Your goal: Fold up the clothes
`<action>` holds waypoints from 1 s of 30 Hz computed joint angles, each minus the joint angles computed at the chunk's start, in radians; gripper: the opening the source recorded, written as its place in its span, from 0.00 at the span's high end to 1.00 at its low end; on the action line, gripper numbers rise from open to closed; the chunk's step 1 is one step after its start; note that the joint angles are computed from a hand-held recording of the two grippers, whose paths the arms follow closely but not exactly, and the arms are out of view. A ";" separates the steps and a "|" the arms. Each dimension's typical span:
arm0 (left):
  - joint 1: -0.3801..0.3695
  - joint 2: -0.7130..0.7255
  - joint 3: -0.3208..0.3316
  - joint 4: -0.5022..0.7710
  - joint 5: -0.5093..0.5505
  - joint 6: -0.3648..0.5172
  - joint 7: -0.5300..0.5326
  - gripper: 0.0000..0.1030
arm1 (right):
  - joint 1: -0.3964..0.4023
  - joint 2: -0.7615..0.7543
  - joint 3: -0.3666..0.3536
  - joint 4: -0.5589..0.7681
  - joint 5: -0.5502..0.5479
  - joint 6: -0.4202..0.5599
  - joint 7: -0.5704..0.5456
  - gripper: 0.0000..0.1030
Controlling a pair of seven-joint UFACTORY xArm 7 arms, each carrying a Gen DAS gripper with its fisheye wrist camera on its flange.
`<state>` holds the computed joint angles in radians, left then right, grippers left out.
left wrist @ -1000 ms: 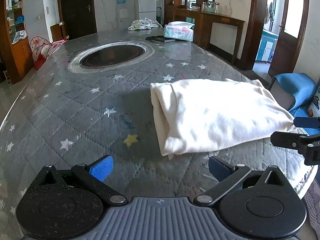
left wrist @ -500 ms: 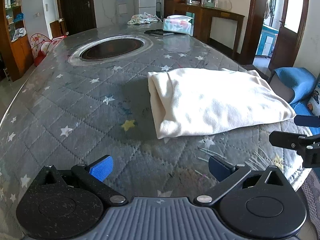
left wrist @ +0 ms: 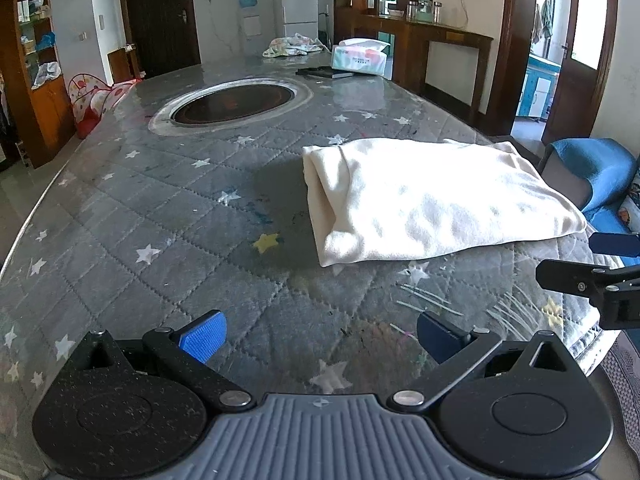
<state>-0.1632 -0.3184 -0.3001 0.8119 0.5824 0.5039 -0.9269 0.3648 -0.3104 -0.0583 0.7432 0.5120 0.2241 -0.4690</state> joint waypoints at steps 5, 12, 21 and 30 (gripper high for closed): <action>0.001 -0.007 -0.012 -0.008 0.009 0.013 -0.028 0.00 | 0.014 -0.013 -0.001 -0.016 0.011 -0.014 -0.011 0.00; -0.003 -0.011 -0.023 -0.016 0.031 0.025 -0.061 0.00 | 0.007 -0.023 0.015 -0.037 -0.020 -0.029 0.033 0.00; -0.015 -0.008 -0.023 -0.014 0.049 0.038 -0.085 0.00 | -0.013 -0.031 0.035 -0.059 -0.109 -0.050 0.129 0.00; -0.019 -0.013 -0.027 -0.014 0.063 0.045 -0.101 0.00 | 0.002 -0.042 0.029 -0.072 -0.144 -0.053 0.166 0.00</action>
